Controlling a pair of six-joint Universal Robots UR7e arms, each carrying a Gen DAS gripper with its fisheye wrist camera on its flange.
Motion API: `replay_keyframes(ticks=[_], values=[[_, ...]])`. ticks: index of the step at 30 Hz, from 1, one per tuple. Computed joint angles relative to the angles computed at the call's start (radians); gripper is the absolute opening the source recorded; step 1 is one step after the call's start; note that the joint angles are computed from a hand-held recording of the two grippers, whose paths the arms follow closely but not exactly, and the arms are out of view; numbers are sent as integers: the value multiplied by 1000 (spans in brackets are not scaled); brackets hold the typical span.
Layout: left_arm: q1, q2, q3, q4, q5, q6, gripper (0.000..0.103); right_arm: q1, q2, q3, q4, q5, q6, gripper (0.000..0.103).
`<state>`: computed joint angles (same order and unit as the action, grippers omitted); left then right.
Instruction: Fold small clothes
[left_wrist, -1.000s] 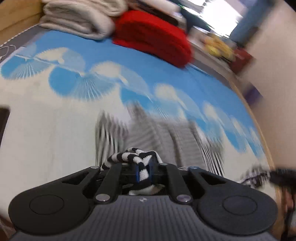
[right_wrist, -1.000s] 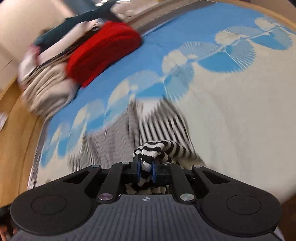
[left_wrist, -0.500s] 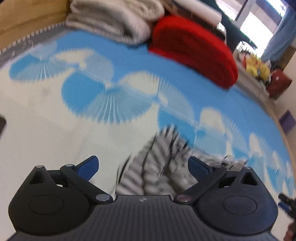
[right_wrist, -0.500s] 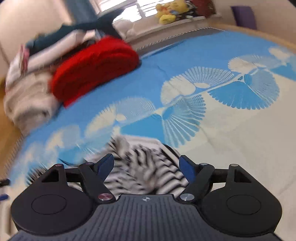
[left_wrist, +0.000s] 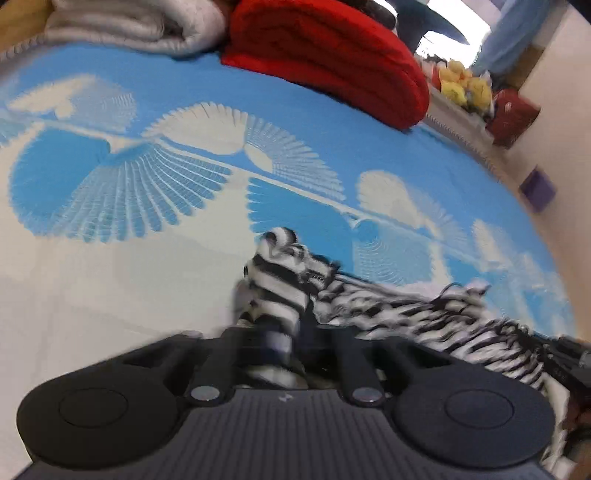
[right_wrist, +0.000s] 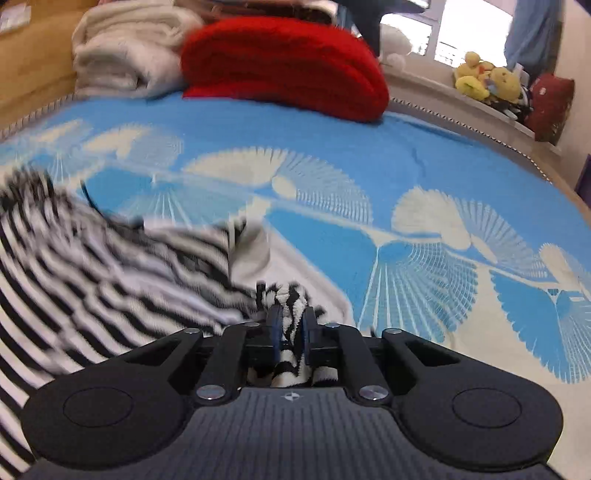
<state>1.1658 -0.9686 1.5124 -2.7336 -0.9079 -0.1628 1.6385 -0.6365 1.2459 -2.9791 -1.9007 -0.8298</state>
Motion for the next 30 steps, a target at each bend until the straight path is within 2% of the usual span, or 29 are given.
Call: replay_keyframes(ticks=[2,5,7,10,11,12,13,14,15,16,17,19,21,22,24,27,30], values=[[-14,0,0,-67,21,41,5,3,-21,-20,6,72,96,9],[-16,9,-6,-199,39,49,5,-9,-14,-82,-38,174,309,9],[-11,37,-23,-236,86,38,8,-11,38,-149,-67,136,386,9],[7,82,-65,-144,115,15,14,-16,132,-247,-7,-9,435,12],[10,95,-78,-106,130,5,21,-18,155,-273,29,-42,437,14],[12,102,-88,-72,140,-1,39,-19,177,-296,66,-82,423,21],[12,102,-84,-61,154,-4,49,-18,188,-297,62,-108,400,31],[7,106,-83,-57,195,-3,66,-13,195,-294,26,-128,362,37],[3,100,-71,-77,219,12,76,-7,194,-290,3,-150,337,51],[0,87,-58,-90,221,18,82,-2,182,-287,2,-150,337,59],[-2,70,-47,-87,211,6,88,-2,152,-265,1,-121,365,61],[-11,21,-5,-105,183,-12,88,-4,74,-184,-12,-67,419,65],[-24,-36,45,-98,154,-32,88,-1,-23,-81,-28,-45,465,70],[-36,-65,70,-83,150,-49,88,2,-75,-21,-38,-50,491,73],[-67,-134,140,-27,151,-78,88,9,-166,94,-41,-84,554,75],[-124,-210,212,132,199,-129,88,-8,-297,280,-9,-77,617,76],[-164,-300,330,176,209,-163,89,-17,-347,409,-20,-137,606,76]])
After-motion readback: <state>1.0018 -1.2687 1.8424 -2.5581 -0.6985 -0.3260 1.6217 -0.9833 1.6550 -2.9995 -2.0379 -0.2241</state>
